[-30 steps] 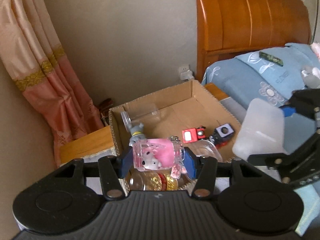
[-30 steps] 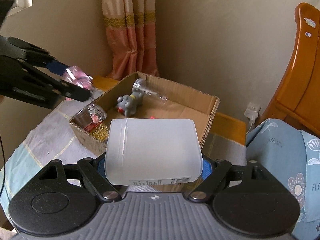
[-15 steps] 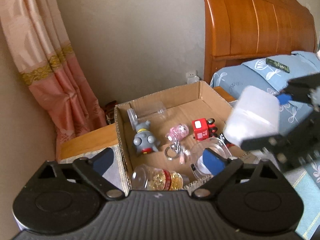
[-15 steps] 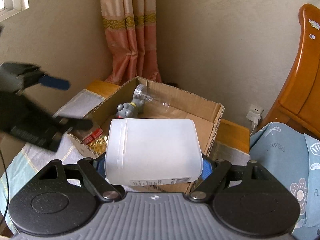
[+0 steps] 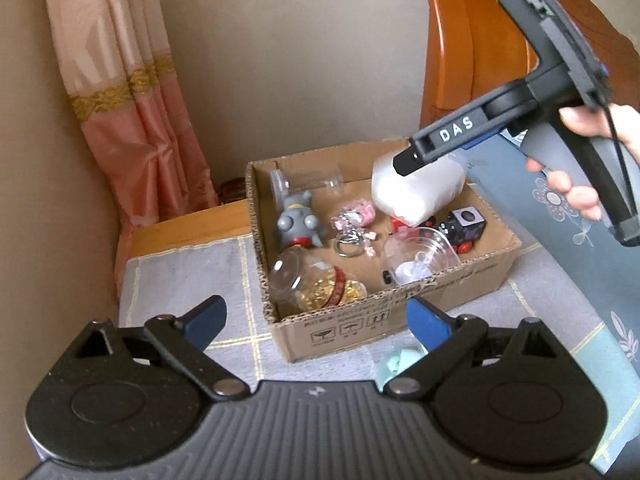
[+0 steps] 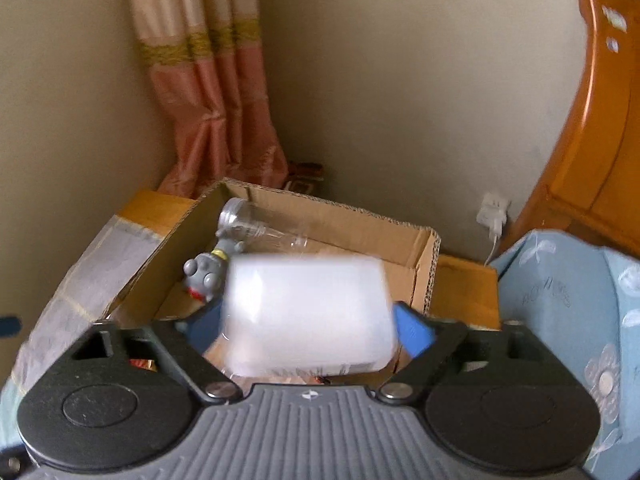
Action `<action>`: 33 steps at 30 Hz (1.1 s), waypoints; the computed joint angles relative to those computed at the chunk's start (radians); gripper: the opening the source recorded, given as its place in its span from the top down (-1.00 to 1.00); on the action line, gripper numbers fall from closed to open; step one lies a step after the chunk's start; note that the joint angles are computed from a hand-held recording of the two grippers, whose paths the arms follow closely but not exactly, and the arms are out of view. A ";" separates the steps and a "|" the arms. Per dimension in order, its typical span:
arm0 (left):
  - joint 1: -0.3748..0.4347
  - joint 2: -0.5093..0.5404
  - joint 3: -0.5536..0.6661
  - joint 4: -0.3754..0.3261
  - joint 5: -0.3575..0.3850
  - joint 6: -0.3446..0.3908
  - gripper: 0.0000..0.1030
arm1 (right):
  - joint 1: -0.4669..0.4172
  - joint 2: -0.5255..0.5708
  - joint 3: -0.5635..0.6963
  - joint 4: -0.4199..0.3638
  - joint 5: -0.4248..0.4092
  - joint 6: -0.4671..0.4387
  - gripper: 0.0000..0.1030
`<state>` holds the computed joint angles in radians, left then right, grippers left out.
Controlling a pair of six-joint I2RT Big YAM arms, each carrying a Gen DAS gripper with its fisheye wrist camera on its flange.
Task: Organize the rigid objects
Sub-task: 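Carry the keychain and white bottle into the box and release them, then move the right tool to the black oval object and the left tool to the mint-green case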
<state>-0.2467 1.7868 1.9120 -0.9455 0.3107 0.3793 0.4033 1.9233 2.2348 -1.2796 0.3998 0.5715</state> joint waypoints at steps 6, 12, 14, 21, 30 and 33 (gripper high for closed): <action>0.014 -0.008 -0.011 0.021 0.022 -0.023 -0.87 | 0.021 -0.013 -0.024 -0.013 0.005 -0.005 -0.93; 0.016 -0.030 -0.058 0.047 0.044 -0.048 -0.94 | 0.052 -0.049 -0.078 0.000 0.021 0.001 -0.98; 0.015 -0.045 -0.090 0.076 0.037 -0.060 -0.95 | 0.066 -0.067 -0.106 0.006 0.033 0.005 -1.00; 0.019 -0.094 -0.191 0.154 -0.008 -0.104 -0.95 | 0.122 -0.155 -0.259 0.062 0.085 0.106 -1.00; 0.015 -0.132 -0.312 0.251 -0.153 -0.195 -0.95 | 0.210 -0.237 -0.469 0.176 0.131 0.277 -1.00; 0.018 -0.127 -0.318 0.229 -0.158 -0.217 -0.95 | 0.225 -0.216 -0.487 0.191 0.127 0.318 -1.00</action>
